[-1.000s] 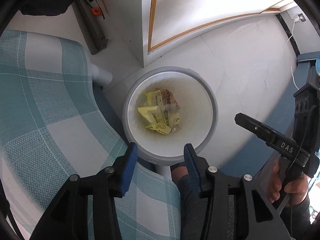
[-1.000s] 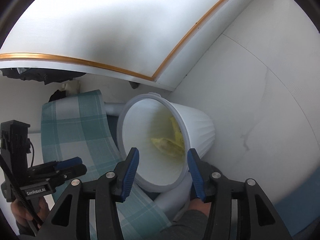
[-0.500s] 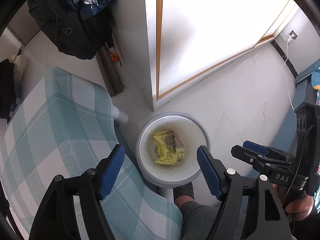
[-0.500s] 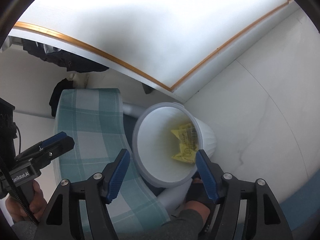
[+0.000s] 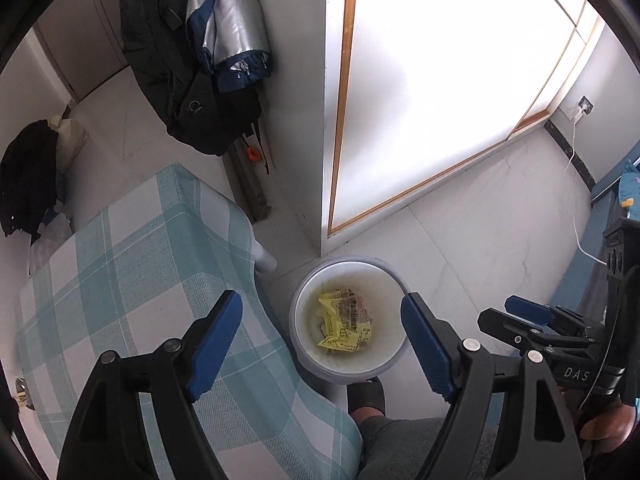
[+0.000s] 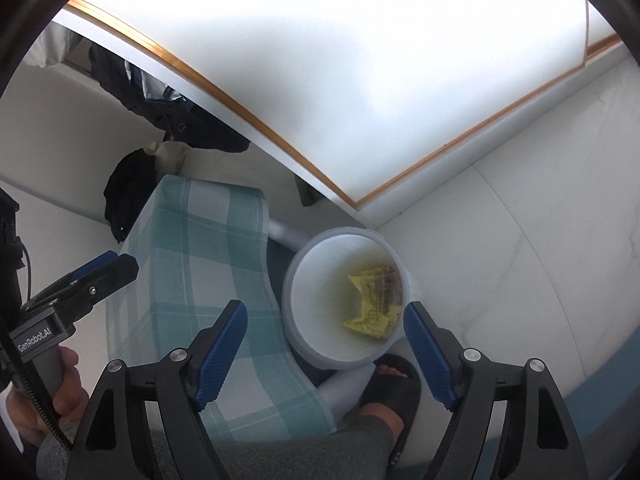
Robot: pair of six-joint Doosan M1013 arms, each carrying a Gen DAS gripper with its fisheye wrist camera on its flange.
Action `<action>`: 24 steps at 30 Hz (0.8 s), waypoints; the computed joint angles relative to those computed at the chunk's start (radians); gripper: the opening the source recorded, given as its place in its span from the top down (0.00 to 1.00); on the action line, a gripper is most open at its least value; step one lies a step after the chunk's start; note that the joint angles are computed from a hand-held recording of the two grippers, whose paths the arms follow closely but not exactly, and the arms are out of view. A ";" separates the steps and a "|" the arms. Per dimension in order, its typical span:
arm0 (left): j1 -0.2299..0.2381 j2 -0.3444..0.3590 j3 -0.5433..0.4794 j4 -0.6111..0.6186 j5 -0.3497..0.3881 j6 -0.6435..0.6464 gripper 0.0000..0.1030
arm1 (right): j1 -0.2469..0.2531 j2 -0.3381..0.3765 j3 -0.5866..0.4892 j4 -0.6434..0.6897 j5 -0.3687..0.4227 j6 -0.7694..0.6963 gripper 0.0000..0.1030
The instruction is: Collect trash
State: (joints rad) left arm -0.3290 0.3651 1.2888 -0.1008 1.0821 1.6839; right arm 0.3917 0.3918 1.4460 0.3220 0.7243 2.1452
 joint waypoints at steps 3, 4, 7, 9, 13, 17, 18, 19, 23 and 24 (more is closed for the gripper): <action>0.005 -0.013 0.005 -0.007 0.002 -0.015 0.23 | 0.008 -0.008 -0.009 -0.025 0.010 0.009 0.21; 0.008 -0.017 0.008 -0.011 0.002 -0.016 0.23 | 0.011 -0.011 -0.012 -0.034 0.014 0.012 0.20; 0.013 -0.027 0.005 -0.015 0.014 -0.027 0.23 | 0.020 -0.018 -0.021 -0.069 0.027 0.023 0.19; 0.015 -0.032 0.010 -0.019 0.013 -0.029 0.23 | 0.027 -0.022 -0.026 -0.091 0.032 0.034 0.17; 0.018 -0.044 0.018 -0.022 0.011 -0.036 0.23 | 0.037 -0.025 -0.031 -0.111 0.039 0.046 0.17; 0.019 -0.054 0.024 -0.024 0.011 -0.042 0.23 | 0.043 -0.025 -0.033 -0.122 0.045 0.060 0.17; 0.019 -0.055 0.025 -0.025 0.012 -0.043 0.23 | 0.043 -0.026 -0.034 -0.122 0.046 0.064 0.17; 0.019 -0.055 0.025 -0.024 0.013 -0.046 0.23 | 0.043 -0.026 -0.034 -0.120 0.044 0.064 0.17; 0.017 -0.059 0.028 -0.022 0.013 -0.051 0.23 | 0.043 -0.030 -0.029 -0.122 0.040 0.068 0.17; 0.017 -0.060 0.029 -0.025 0.013 -0.049 0.23 | 0.043 -0.029 -0.031 -0.124 0.043 0.071 0.17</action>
